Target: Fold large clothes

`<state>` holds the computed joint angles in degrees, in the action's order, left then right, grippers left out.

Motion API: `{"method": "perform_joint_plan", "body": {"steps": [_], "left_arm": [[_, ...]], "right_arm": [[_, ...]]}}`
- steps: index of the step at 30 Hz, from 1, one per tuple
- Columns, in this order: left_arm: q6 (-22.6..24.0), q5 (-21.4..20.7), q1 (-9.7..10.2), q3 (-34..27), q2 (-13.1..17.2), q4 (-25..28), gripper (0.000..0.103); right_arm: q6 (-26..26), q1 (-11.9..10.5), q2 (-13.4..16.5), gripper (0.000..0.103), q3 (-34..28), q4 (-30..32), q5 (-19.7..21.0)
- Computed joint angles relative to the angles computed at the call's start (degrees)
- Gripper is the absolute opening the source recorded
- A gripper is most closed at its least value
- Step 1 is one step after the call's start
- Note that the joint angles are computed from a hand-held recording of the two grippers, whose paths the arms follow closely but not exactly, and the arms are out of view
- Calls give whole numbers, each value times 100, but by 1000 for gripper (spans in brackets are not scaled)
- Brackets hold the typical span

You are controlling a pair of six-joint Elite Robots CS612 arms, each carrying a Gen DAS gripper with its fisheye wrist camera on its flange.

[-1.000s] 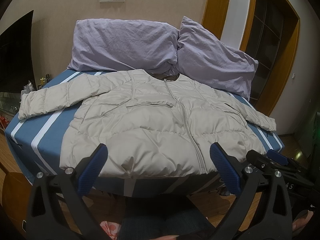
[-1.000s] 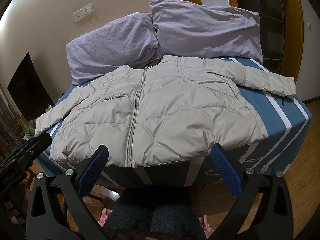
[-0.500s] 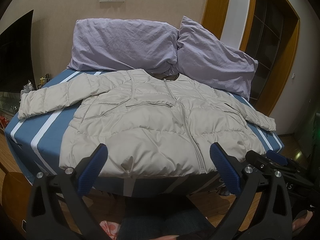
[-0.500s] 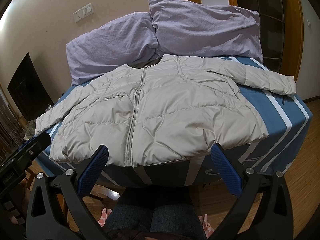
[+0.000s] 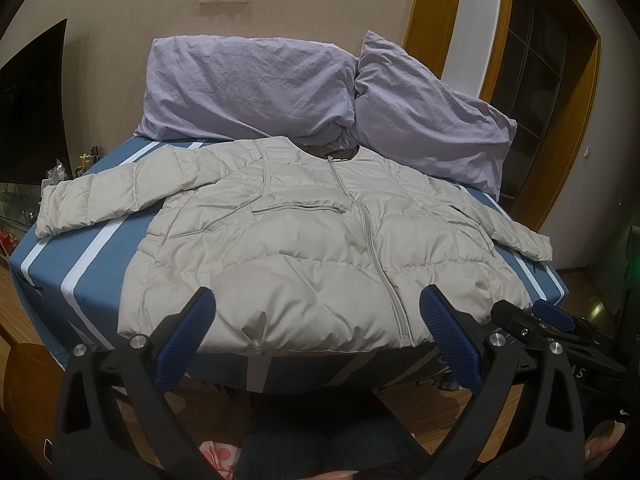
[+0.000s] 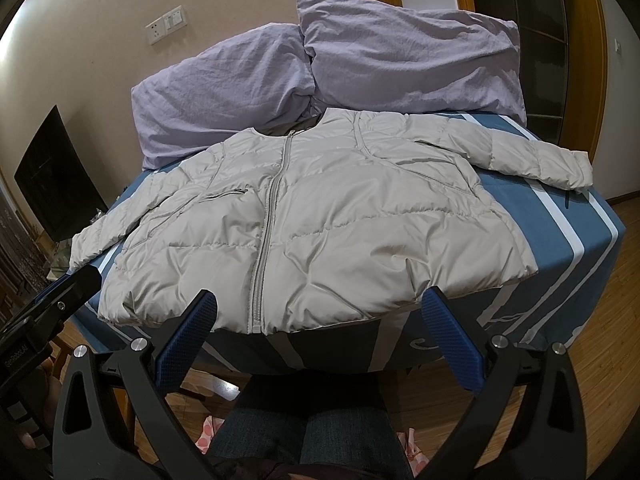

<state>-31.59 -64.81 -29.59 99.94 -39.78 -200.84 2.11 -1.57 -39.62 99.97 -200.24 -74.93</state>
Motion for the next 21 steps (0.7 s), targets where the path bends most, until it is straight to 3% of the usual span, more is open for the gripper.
{"method": "perform_joint_plan", "body": {"steps": [12,21], "left_arm": [[-3,-14,5,-9,-4,62,101],[21,-88,156,-441,156,657,101]], "right_arm": [[4,-7,33,102,-61,67,-32],[56,13,141,102,-426,476,-342]]}}
